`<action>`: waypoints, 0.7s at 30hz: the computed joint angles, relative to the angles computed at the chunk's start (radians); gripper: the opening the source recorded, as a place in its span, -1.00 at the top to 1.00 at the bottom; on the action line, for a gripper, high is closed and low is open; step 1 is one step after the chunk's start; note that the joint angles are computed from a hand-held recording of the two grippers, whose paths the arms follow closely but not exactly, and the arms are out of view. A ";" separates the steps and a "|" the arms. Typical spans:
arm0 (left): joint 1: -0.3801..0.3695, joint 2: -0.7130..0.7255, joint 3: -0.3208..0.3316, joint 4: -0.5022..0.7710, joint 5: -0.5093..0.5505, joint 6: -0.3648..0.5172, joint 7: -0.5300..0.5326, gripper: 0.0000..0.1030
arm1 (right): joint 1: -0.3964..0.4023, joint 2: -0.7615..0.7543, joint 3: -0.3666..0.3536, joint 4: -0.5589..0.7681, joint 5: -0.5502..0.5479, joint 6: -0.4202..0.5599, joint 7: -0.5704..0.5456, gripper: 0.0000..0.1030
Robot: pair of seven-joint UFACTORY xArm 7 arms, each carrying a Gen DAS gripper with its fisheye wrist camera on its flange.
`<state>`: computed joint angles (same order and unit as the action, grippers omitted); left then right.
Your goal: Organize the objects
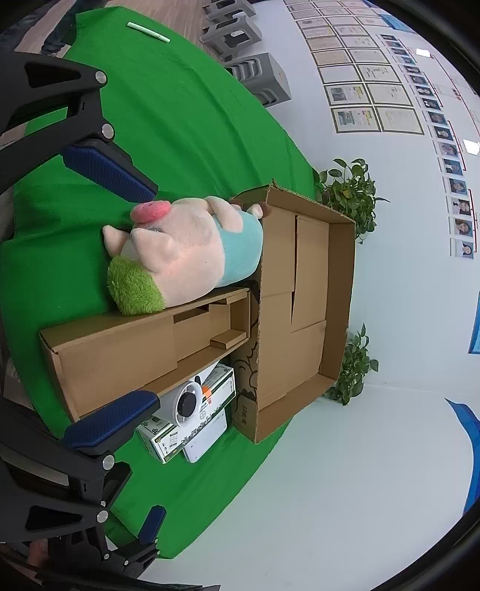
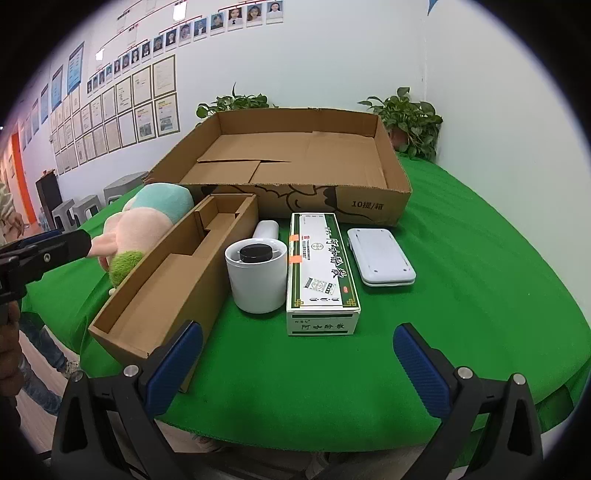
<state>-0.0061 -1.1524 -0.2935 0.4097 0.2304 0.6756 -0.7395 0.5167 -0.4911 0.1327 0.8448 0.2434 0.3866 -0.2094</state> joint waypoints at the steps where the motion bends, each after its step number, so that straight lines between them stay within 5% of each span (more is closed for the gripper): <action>1: -0.003 -0.003 0.010 -0.003 -0.003 -0.007 0.001 -0.99 | 0.000 -0.002 0.000 -0.003 -0.003 -0.005 -0.003 -1.00; 6: 0.005 0.002 0.054 -0.003 -0.014 -0.048 0.025 -0.99 | 0.023 -0.024 -0.015 -0.043 -0.018 -0.072 -0.070 -1.00; 13: 0.047 0.060 0.159 0.011 -0.076 -0.099 0.065 -0.99 | 0.186 -0.031 -0.134 -0.056 0.042 -0.188 -0.298 -1.00; 21: -0.020 0.226 0.275 0.062 -0.195 -0.100 0.198 -0.96 | 0.164 0.079 -0.107 0.108 0.164 0.035 -0.327 -1.00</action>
